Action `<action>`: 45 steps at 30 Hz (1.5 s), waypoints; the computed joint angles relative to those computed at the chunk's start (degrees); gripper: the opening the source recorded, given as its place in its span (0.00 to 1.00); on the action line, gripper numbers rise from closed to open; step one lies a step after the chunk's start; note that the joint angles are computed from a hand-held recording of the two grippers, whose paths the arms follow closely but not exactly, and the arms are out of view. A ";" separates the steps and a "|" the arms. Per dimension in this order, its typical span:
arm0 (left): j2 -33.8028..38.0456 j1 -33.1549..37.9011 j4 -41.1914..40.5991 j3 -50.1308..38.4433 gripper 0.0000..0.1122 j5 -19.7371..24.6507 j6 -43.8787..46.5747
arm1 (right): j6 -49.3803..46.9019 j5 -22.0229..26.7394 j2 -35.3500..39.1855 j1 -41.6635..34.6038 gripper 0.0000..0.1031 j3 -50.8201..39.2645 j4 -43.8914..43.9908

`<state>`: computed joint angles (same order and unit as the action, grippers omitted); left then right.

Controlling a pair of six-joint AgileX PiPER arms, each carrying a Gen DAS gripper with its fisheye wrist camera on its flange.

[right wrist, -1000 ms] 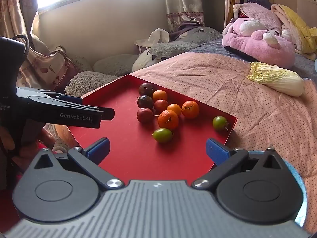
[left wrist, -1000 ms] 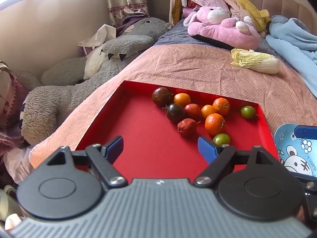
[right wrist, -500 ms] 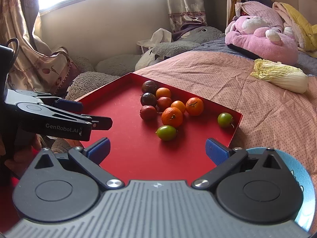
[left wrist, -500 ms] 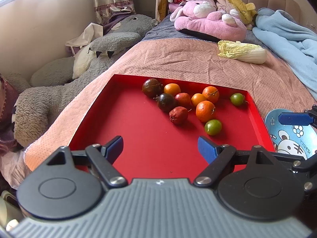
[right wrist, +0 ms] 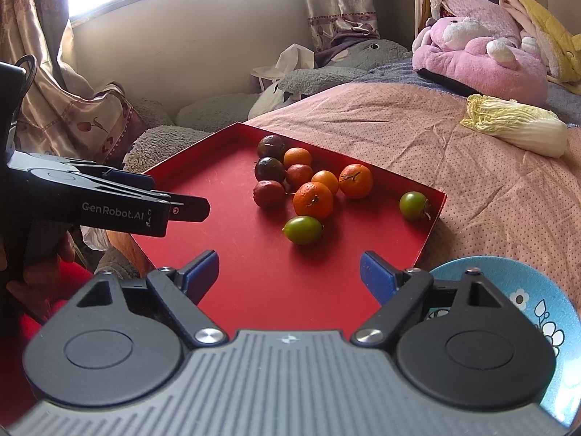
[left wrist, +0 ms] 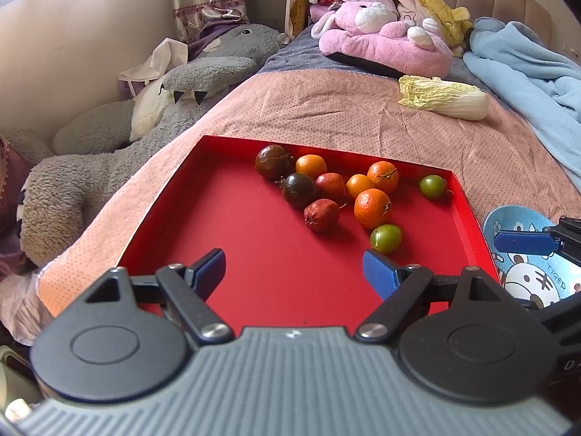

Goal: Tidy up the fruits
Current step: 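Move both grippers toward the fruits in the red tray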

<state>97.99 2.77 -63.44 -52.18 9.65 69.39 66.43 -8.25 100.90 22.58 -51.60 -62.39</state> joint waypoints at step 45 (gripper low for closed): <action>3.37 1.65 4.13 -3.43 0.75 0.28 -2.60 | 9.16 1.91 8.38 0.79 0.83 -8.80 -12.86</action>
